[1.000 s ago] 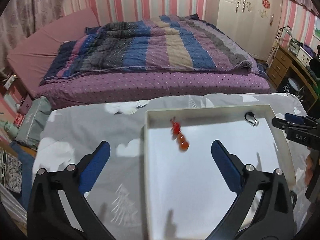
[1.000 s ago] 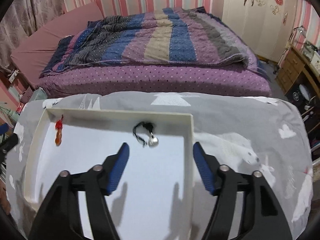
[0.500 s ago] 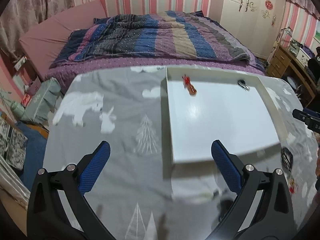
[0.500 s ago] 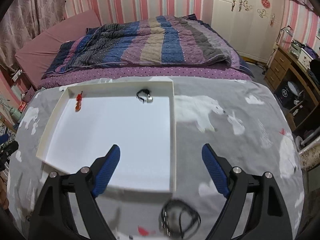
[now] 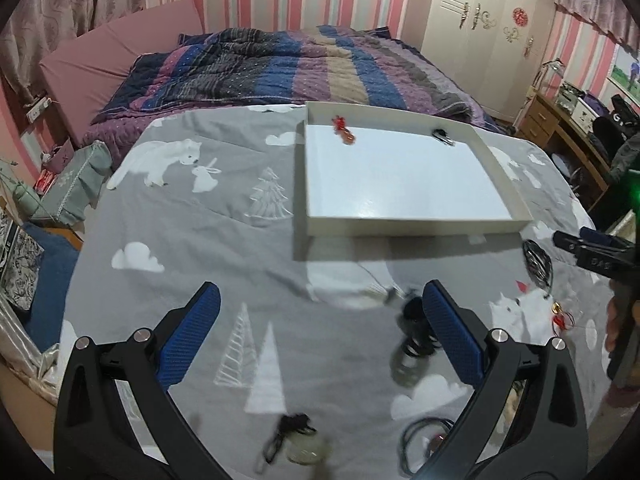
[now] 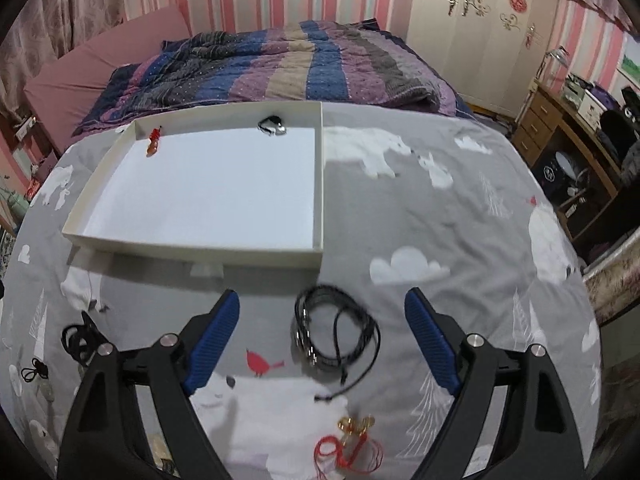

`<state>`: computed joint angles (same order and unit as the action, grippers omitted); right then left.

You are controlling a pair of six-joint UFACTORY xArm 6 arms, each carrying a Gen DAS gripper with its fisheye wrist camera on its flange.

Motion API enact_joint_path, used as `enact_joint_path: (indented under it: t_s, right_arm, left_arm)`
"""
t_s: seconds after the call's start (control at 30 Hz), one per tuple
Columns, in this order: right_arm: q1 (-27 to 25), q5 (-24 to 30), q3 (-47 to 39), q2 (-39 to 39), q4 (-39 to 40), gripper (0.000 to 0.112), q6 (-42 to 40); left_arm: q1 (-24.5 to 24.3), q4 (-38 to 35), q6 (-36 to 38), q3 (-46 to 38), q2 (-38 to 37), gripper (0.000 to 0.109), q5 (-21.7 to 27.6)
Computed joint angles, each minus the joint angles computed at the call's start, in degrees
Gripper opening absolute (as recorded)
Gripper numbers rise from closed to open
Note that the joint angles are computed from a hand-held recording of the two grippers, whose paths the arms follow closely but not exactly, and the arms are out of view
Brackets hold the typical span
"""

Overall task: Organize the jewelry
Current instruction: 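Move left tool to the black claw clip while right tool approaches the braided bracelet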

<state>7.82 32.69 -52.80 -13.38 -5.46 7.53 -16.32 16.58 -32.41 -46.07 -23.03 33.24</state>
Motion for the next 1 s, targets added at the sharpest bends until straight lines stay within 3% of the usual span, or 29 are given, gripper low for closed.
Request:
enact_joint_path:
  t_s: [0.1,0.3,0.5,0.63,1.0]
  right_arm:
    - [-0.31,-1.72,3.56,-1.89,0.58,0.092,0.64]
    - [-2.15,-2.87,5.3,-1.84,-4.75,0.092,4.66]
    - [-4.18,-3.83,5.69,-0.79,1.57,0.092,0.97]
    - [-3.76,-3.92,5.28,-0.02,-3.97,0.092,4.1]
    - [-3.62,-2.05,2.3,3.64,-6.8,0.091,5.58]
  left_arm:
    - [-2.19,0.24,-0.35,0.96,-0.07,0.1,0.03]
    - [-5.12,3.82,-3.22,1.59,1.19,0.1,0.15]
    - [-6.05,1.41,-2.26,2.34,3.22,0.1,-1.55]
    - [-7.19,0.98,-1.03,2.18,4.78,0.1,-2.72]
    - [-8.46,1.24,-0.1,-0.81,10.38,0.1,-5.08]
